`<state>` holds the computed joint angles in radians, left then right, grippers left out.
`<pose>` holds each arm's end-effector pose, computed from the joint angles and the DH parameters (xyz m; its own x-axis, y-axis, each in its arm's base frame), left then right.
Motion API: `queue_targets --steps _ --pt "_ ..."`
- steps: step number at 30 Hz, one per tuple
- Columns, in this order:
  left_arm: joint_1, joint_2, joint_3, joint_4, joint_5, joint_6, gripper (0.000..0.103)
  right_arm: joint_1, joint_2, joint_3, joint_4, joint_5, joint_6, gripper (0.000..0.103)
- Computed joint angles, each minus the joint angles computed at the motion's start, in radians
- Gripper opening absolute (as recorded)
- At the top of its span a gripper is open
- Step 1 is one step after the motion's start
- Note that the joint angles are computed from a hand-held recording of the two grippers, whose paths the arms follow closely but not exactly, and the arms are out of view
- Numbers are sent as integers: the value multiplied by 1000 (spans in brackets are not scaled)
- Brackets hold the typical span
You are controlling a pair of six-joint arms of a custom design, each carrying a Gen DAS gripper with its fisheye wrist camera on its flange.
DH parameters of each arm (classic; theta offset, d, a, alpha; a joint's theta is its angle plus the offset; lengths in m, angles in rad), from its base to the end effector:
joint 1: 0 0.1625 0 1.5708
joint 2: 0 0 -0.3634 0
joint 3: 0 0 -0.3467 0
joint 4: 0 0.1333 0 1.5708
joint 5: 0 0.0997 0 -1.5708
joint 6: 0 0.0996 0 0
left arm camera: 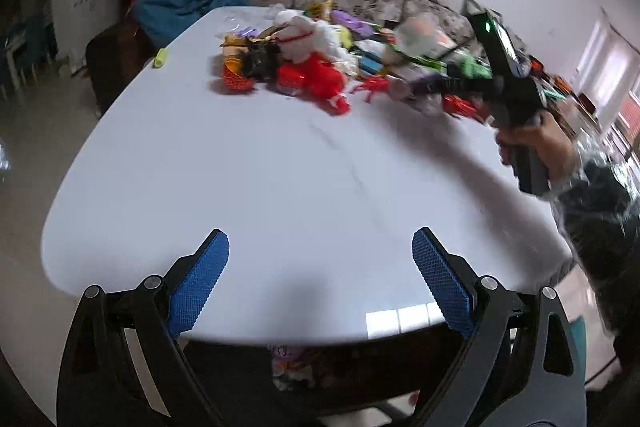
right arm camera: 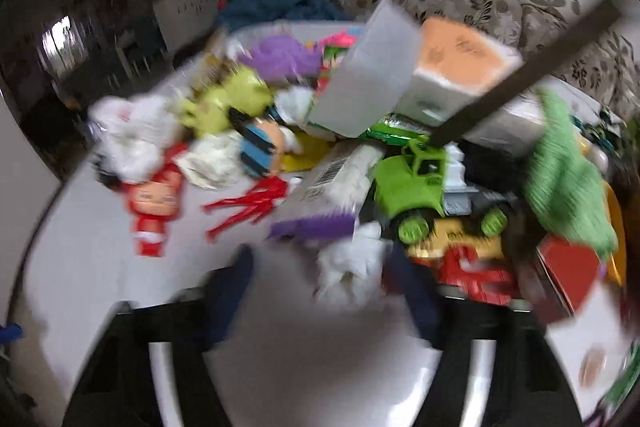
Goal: Collect trash
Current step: 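Grasp the white tissue with the right gripper while the left grasps the red fox figure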
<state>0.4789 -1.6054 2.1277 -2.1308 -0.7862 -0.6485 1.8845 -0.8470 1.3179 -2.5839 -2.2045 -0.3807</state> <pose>-0.2524 -0.3606 0.2860 -0.8144 0.2127 -0.5399 0.4956 0.7389 -0.4565 0.2794 -0.6205 0.2602 -0.7010 -0.2638 0.6626 -0.5652 0.7720 -0.2906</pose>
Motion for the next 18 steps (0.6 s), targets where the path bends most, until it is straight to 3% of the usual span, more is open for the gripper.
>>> queue_targets --steps 2,7,13,18 --pt "39 75 -41 -33 8 15 91 -1 -27 34 17 11 -5 11" --pt "114 231 -135 -152 -18 105 91 -15 -270 316 -85 203 20 11" --pt "197 479 -347 -219 47 174 91 -3 -555 635 -180 292 65 15" --pt "257 645 -543 -225 59 115 91 -30 -643 745 -185 334 116 17"
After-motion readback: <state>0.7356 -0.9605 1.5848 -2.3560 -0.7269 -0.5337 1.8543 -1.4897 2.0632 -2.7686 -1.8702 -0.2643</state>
